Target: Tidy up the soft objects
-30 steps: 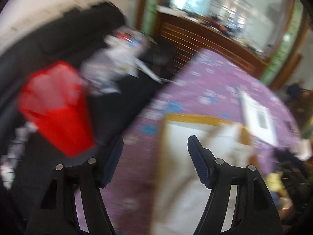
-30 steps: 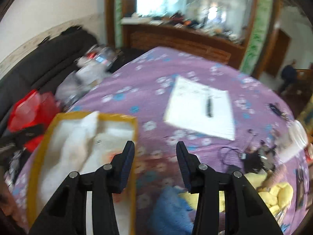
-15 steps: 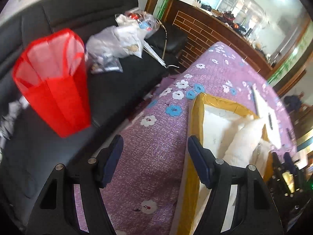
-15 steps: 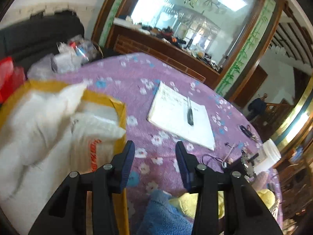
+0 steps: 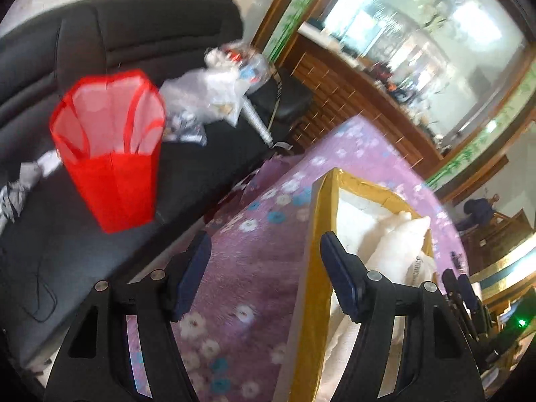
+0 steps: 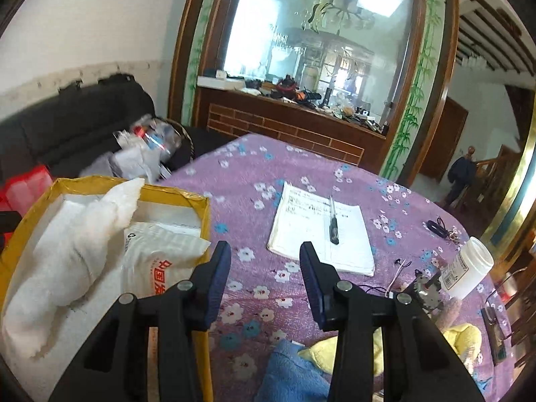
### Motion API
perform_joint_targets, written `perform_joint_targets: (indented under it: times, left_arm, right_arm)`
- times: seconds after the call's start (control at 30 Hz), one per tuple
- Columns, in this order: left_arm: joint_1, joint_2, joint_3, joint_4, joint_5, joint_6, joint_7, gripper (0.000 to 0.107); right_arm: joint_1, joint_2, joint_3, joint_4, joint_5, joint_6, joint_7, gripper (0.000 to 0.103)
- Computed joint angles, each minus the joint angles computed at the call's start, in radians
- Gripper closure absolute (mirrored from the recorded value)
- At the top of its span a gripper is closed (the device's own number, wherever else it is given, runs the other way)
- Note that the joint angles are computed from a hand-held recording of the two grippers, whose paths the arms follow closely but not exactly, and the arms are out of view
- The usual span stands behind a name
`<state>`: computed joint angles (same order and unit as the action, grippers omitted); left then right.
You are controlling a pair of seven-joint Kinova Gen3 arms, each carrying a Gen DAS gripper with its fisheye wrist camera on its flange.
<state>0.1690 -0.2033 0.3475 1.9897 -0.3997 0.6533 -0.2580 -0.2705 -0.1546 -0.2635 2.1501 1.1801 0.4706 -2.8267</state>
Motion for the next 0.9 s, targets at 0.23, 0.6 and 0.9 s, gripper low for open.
perform_joint_targets:
  times: [0.23, 0.6, 0.9]
  left_arm:
    - [0.061, -0.016, 0.101, -0.163, 0.006, 0.078, -0.054, 0.040]
    - [0.441, 0.379, 0.133, -0.513, -0.084, 0.010, -0.125, 0.040]
    - [0.730, 0.792, 0.097, -0.930, 0.090, 0.029, -0.437, 0.040]
  right_arm:
    - [-0.237, -0.243, 0.303, -0.016, -0.234, 0.106, 0.285, 0.062]
    - [0.154, -0.499, 0.502, -0.003, -0.495, 0.182, 0.730, 0.061]
    - [0.370, -0.501, 0.838, 0.004, -0.477, 0.114, 0.992, 0.061]
